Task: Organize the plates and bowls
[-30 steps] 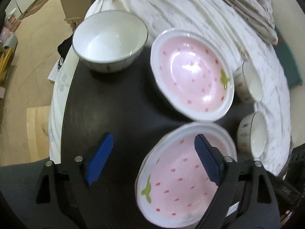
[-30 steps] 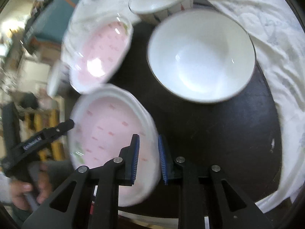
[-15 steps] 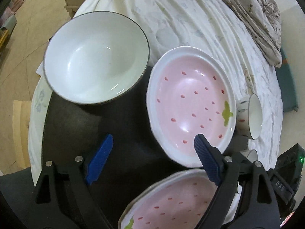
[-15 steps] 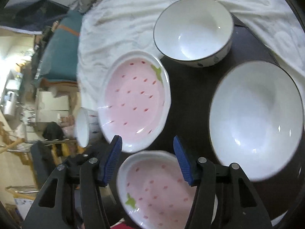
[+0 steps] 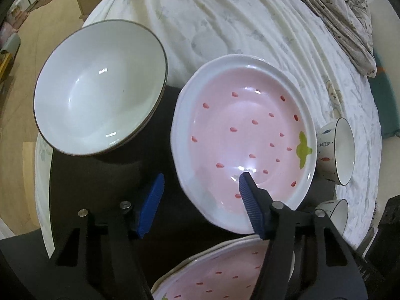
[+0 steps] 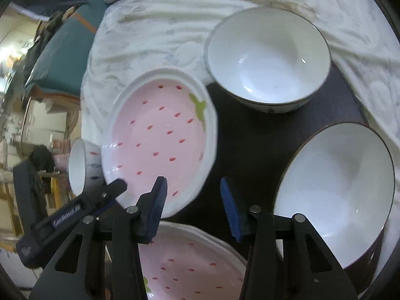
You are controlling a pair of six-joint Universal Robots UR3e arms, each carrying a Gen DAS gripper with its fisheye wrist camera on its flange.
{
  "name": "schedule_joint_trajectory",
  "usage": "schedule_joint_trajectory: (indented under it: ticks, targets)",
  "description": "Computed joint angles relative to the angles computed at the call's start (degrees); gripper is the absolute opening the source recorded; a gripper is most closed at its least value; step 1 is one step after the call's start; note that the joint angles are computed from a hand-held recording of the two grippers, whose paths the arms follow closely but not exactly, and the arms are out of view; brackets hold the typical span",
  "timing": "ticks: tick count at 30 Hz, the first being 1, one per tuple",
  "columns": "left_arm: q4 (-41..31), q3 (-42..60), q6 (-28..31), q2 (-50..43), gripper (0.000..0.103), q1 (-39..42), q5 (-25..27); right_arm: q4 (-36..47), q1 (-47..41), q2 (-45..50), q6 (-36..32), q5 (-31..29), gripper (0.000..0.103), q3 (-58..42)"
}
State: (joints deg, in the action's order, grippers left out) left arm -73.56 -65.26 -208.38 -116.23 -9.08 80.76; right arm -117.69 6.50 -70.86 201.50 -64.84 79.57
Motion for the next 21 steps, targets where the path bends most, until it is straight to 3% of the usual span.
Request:
schedule_joint_trajectory:
  ticks: [4,7,10,18,21]
  targets:
    - [-0.6,0.8,-0.1,-0.9,0.059,0.0,0.3,3.2,1.4,2.3,-1.6,-0.2,0.046,-2.7]
    - [-0.4,0.6,0.1,-1.2,0.058,0.2,0.4,4.5,3.6,4.2,-1.8,-6.3,0.043,-5.8]
    - [-0.1,0.5,0.7,-1.7,0.045,0.7,-0.4,3.7,3.6,5.2,-1.6,-7.7,0.043,-6.9]
    - [-0.3,2.1,1.7,-3.8,0.041,1.0,-1.7,3.7,2.2,8.6,-1.3,-8.9,0.043,-11.4]
    - [-1.1,3.6,2.2,-4.9,0.031,0.8,-1.3,7.8,3.3,11.8,-3.1,-10.7,0.043,-17.0]
